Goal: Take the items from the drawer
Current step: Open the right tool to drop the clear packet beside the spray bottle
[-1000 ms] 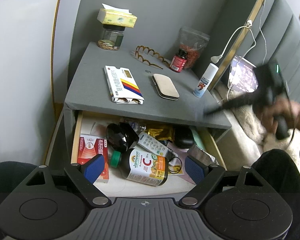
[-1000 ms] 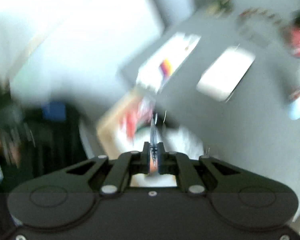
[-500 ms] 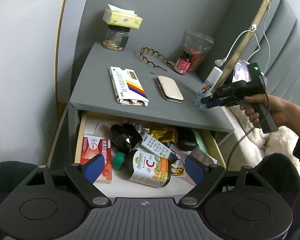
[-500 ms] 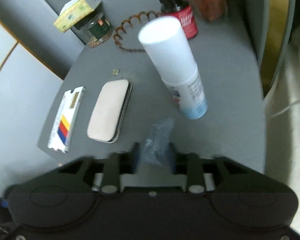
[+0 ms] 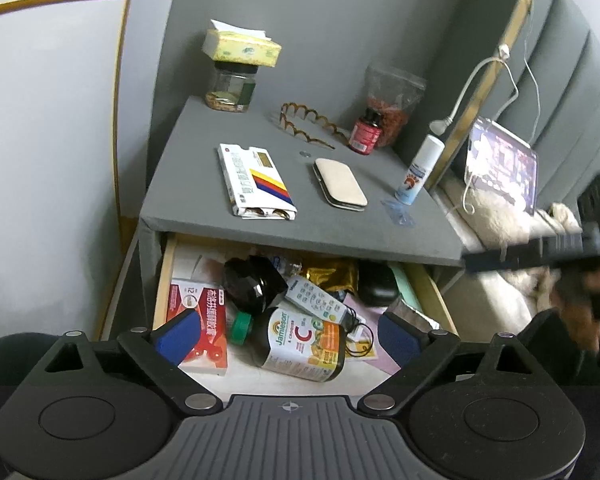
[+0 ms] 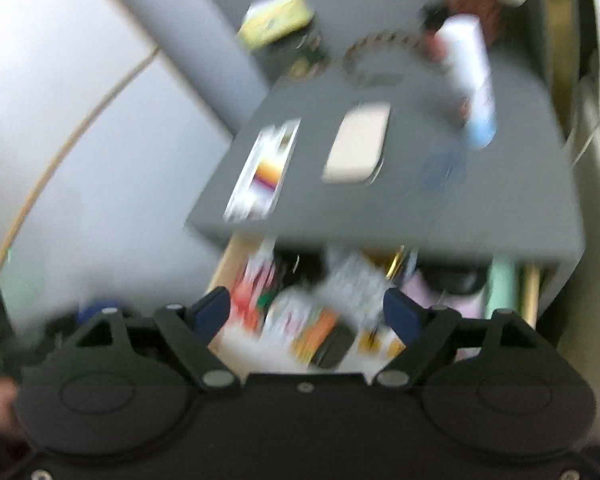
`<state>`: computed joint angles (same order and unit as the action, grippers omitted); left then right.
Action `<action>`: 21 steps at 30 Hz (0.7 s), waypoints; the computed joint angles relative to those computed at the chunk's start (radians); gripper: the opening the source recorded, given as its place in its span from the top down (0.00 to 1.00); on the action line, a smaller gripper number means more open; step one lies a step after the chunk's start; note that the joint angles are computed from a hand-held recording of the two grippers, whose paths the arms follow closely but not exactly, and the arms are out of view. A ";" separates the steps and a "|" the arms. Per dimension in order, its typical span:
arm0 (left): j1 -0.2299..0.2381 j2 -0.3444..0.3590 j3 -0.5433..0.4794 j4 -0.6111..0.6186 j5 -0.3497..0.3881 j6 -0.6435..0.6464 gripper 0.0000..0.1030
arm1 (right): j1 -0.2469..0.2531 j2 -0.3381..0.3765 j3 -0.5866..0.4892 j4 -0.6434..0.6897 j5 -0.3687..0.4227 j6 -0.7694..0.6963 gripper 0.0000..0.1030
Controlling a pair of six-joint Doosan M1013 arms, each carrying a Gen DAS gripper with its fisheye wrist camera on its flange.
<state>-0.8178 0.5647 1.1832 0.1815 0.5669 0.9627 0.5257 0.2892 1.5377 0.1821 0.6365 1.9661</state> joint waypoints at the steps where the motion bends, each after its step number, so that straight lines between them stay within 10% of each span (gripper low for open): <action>1: -0.002 0.002 -0.005 -0.005 0.008 0.017 0.08 | 0.018 0.008 -0.001 -0.039 0.013 0.026 0.20; 10: -0.019 0.048 -0.095 -0.098 0.154 0.299 0.06 | 0.102 -0.062 0.091 -0.458 0.026 0.451 0.20; 16: -0.058 0.114 -0.209 -0.039 0.296 0.464 0.07 | 0.071 -0.181 0.215 -0.633 -0.148 0.683 0.20; 21: -0.072 0.182 -0.314 -0.050 0.418 0.495 0.07 | 0.053 -0.224 0.266 -0.766 -0.103 0.807 0.20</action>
